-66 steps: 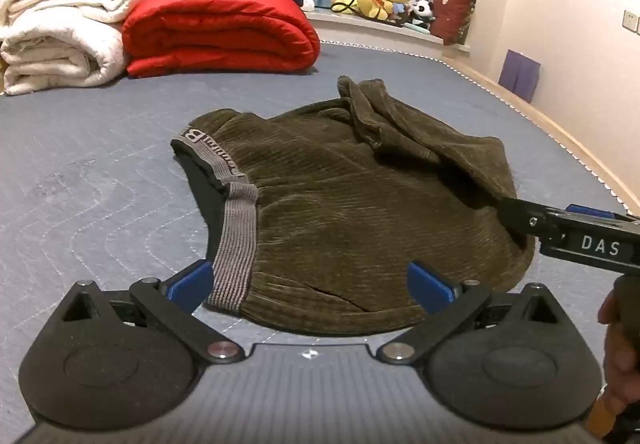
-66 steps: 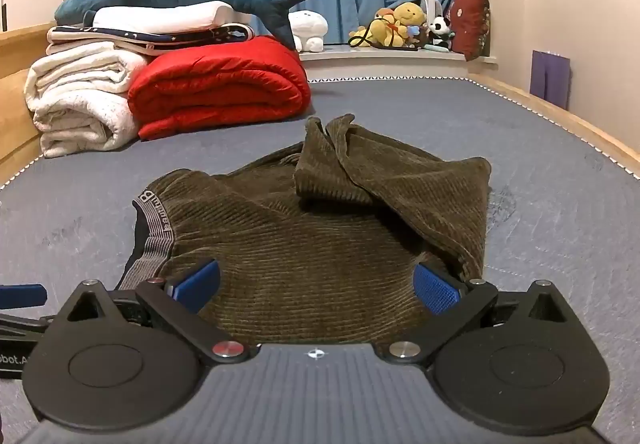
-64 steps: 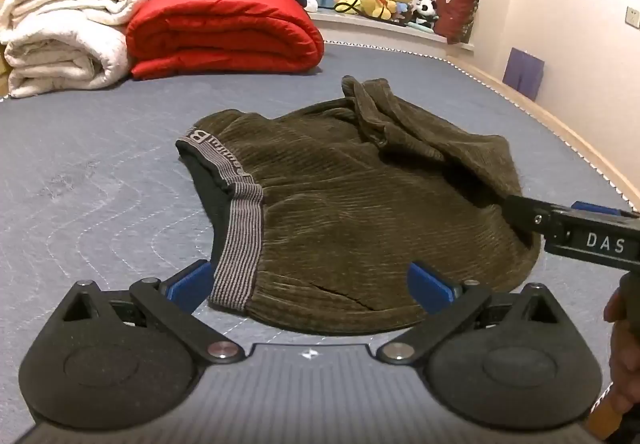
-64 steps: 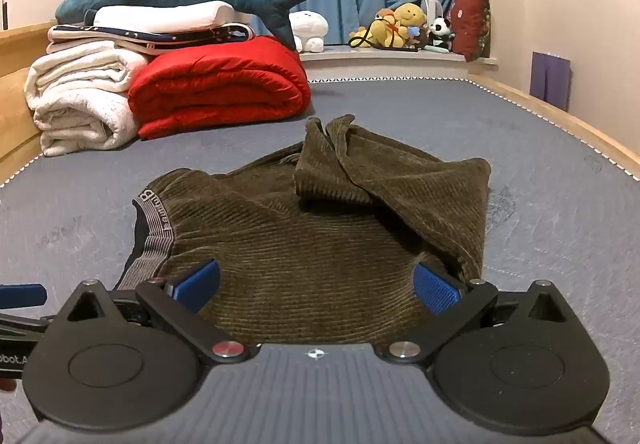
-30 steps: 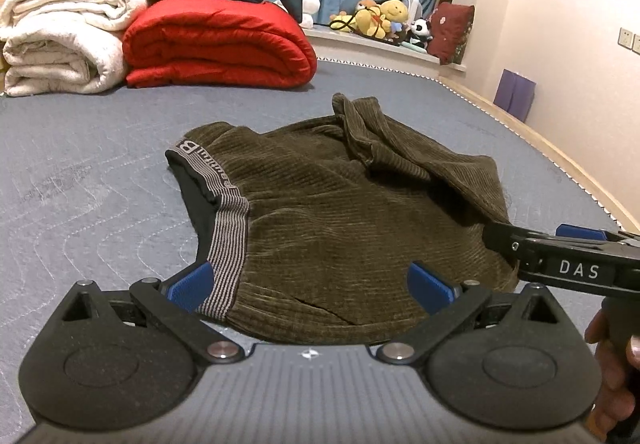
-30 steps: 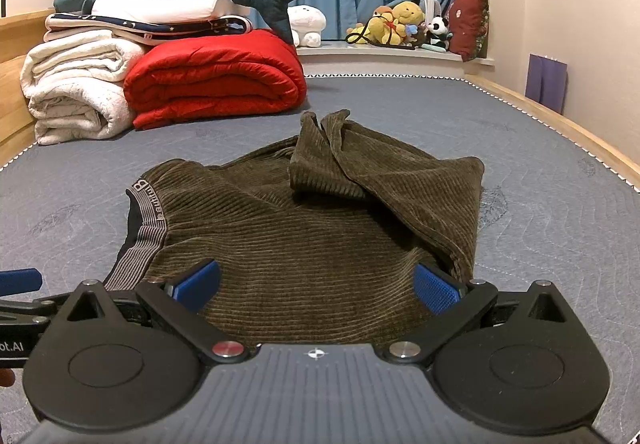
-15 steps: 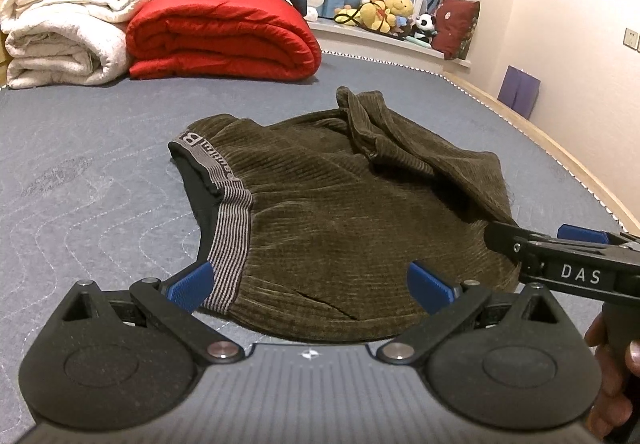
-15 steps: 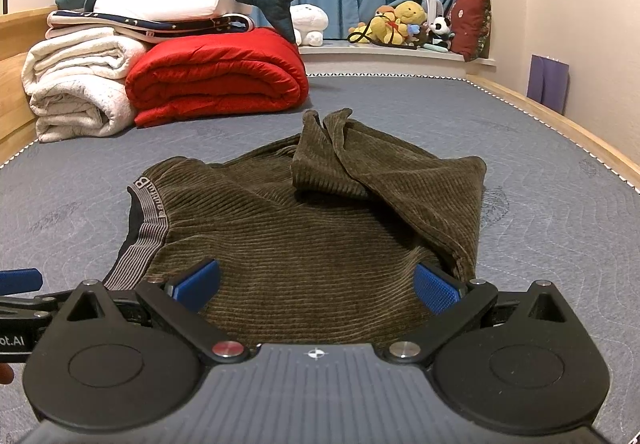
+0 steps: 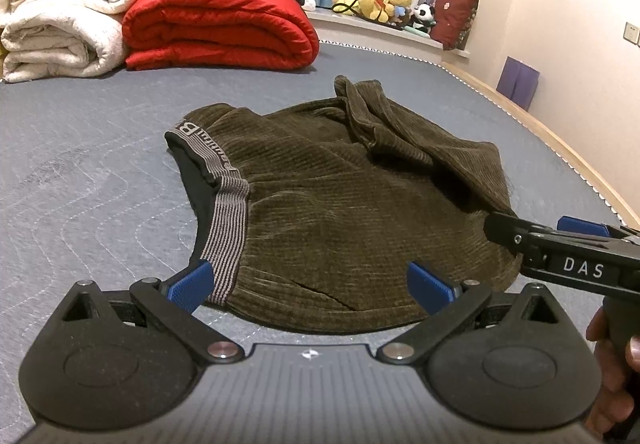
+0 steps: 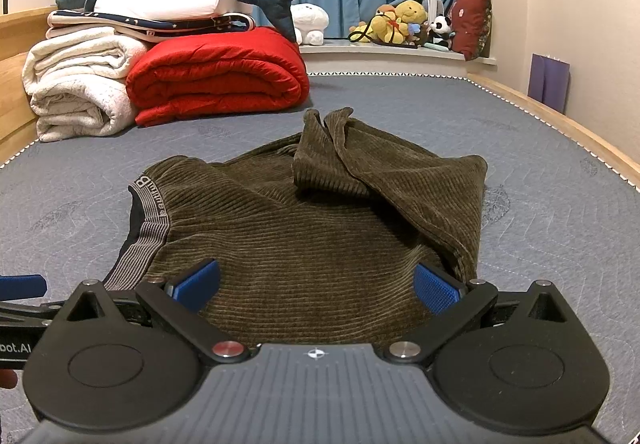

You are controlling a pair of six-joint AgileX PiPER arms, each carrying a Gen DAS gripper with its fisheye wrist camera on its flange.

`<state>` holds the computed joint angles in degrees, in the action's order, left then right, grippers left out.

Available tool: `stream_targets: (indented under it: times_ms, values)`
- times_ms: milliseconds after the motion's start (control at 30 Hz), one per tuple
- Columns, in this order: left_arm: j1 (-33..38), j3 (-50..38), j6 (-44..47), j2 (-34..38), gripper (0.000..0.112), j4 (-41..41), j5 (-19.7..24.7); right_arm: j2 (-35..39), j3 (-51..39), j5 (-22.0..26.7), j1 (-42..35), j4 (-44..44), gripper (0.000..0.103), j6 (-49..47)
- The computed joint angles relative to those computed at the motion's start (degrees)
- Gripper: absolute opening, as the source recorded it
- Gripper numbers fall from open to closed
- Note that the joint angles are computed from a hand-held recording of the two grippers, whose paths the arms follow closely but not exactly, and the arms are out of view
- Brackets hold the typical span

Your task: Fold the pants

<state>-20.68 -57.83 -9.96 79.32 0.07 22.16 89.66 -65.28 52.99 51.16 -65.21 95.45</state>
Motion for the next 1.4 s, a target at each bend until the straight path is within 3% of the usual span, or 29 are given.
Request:
stream_targets:
  times_ms: [100, 267, 333, 400, 433, 500, 567, 767, 833, 867, 900, 1033, 1067, 1200, 1300, 1400]
  values:
    - [0.4, 0.0, 3.6, 0.0, 0.103, -3.2, 0.3, 0.1, 0.0, 0.4, 0.3, -0.5, 0.101, 0.2]
    - [4.2, 0.0, 17.5, -0.4, 0.101, -17.2, 1.4, -0.1, 0.1, 1.1, 0.4, -1.5, 0.092, 1.3]
    - [5.7, -0.5, 22.2, -0.3, 0.087, -21.6, 2.8, -0.3, 0.4, 1.1, 0.3, -1.9, 0.086, 1.8]
    - [7.5, -1.3, 27.2, -0.2, 0.062, -25.5, 4.1, -0.7, 0.5, 1.0, -0.2, -2.4, 0.077, 1.9]
    - [8.6, -2.2, 28.8, 0.1, 0.055, -26.4, 5.4, -1.0, 0.7, 0.9, -0.4, -2.8, 0.075, 2.1]
    - [11.4, -5.3, 31.9, 1.6, 0.024, -28.3, 9.6, -2.5, 1.3, 1.0, -1.0, -4.0, 0.060, 3.1]
    - [14.9, -10.0, 34.4, 3.6, 0.018, -29.9, 14.4, -4.4, 2.3, 1.1, -2.0, -5.7, 0.053, 4.4]
    - [21.2, -21.5, 45.8, 11.9, 0.018, -33.1, 21.4, -9.2, 1.0, -3.0, -11.4, -3.7, 0.051, -6.1]
    - [23.3, -21.0, 49.6, 14.9, 0.019, -38.4, 19.7, -8.7, -0.3, -8.1, -16.9, 1.4, 0.062, -15.7]
    - [23.9, -20.8, 49.6, 16.8, 0.019, -39.3, 18.7, -7.9, -0.8, -10.6, -19.7, 4.1, 0.075, -20.4]
    - [24.0, -21.7, 47.3, 19.3, 0.019, -37.9, 18.8, -6.5, -1.1, -12.7, -22.4, 6.5, 0.083, -24.7]
    - [24.5, -27.1, 41.4, 26.5, 0.021, -33.6, 20.2, 0.0, -0.8, -15.4, -28.3, 9.2, 0.083, -29.2]
    - [25.0, -28.7, 40.7, 28.2, 0.024, -34.6, 20.8, 1.5, -1.1, -16.2, -29.5, 11.0, 0.083, -30.8]
    - [25.7, -35.3, 38.2, 34.4, 0.058, -39.1, 24.6, 7.8, -3.5, -19.5, -32.6, 12.9, 0.085, -35.3]
    - [24.5, -39.6, 36.1, 38.0, 0.061, -38.4, 26.2, 12.3, -6.2, -21.0, -35.8, 19.3, 0.085, -40.2]
    - [22.4, -39.3, 33.7, 39.0, 0.061, -34.6, 23.4, 14.7, -7.8, -22.9, -38.7, 27.0, 0.085, -44.5]
